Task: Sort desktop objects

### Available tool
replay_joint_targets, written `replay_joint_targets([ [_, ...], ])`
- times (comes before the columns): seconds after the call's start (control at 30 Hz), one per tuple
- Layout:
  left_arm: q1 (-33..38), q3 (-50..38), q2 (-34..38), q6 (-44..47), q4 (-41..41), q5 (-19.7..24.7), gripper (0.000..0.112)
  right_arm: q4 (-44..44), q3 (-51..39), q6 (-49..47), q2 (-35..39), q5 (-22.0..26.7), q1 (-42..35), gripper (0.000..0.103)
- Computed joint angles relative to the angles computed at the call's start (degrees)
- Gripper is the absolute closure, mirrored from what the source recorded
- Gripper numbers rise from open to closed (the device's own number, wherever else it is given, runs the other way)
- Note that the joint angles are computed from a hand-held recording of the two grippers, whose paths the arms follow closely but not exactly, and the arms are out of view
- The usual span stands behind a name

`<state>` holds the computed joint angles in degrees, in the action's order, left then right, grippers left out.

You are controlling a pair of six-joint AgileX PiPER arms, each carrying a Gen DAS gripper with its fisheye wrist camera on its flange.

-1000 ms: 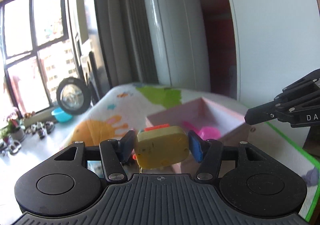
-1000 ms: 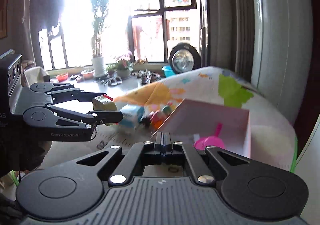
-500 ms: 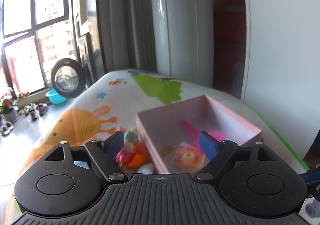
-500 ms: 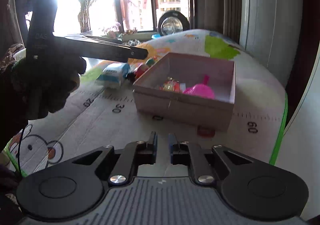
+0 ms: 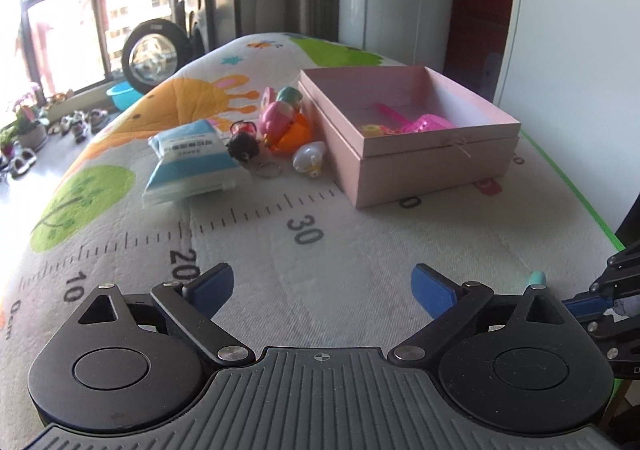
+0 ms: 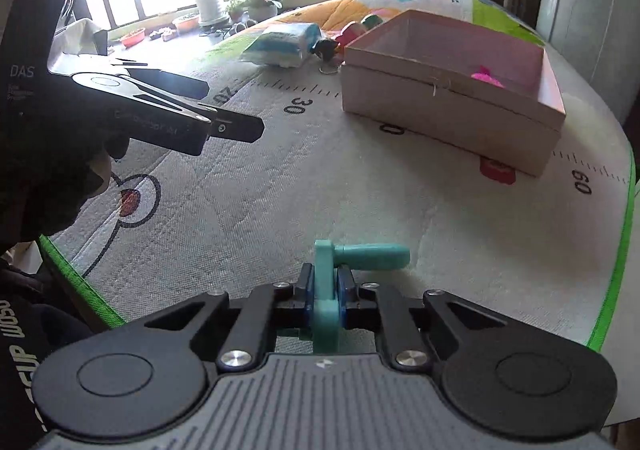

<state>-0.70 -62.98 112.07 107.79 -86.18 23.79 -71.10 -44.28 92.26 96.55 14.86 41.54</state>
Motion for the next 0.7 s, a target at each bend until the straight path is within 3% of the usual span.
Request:
replay_joint_targets([
  [0.17,1.4,-0.6,0.6,-1.1,-0.1,0.6,0.013,-7.1,-1.4,4.1,-2.3,8.5,2.8,0.092],
  [0.3,1.9,-1.4,1.8,-3.2,1.6,1.0,0.013,-10.1,-4.8,3.0,-4.8,13.5,0.2,0.092],
  [0.43,2.1,-1.9,2.9,-1.6,-0.1,1.1,0.013,-13.2,-13.4,0.5,-1.1,13.4,-7.6,0.092],
  [0.5,2.3,-2.1,3.4,-0.2,-1.9,0.6,0.013,-13.7,-20.3,-0.9,3.9,10.6,-13.0,0.091],
  [0.53,2.5,-2.2,3.6,0.8,-3.1,0.2,0.013,-11.7,-23.7,-2.4,6.3,9.4,-15.3,0.088],
  [0.6,3.3,-2.1,4.0,4.1,-6.8,-0.3,0.012,-3.2,-31.2,-8.5,11.5,8.3,-19.1,0.064],
  [0.7,4.6,-2.4,4.9,9.5,-12.8,-1.0,0.011,8.3,-38.4,-16.5,16.1,6.2,-21.8,0.048],
])
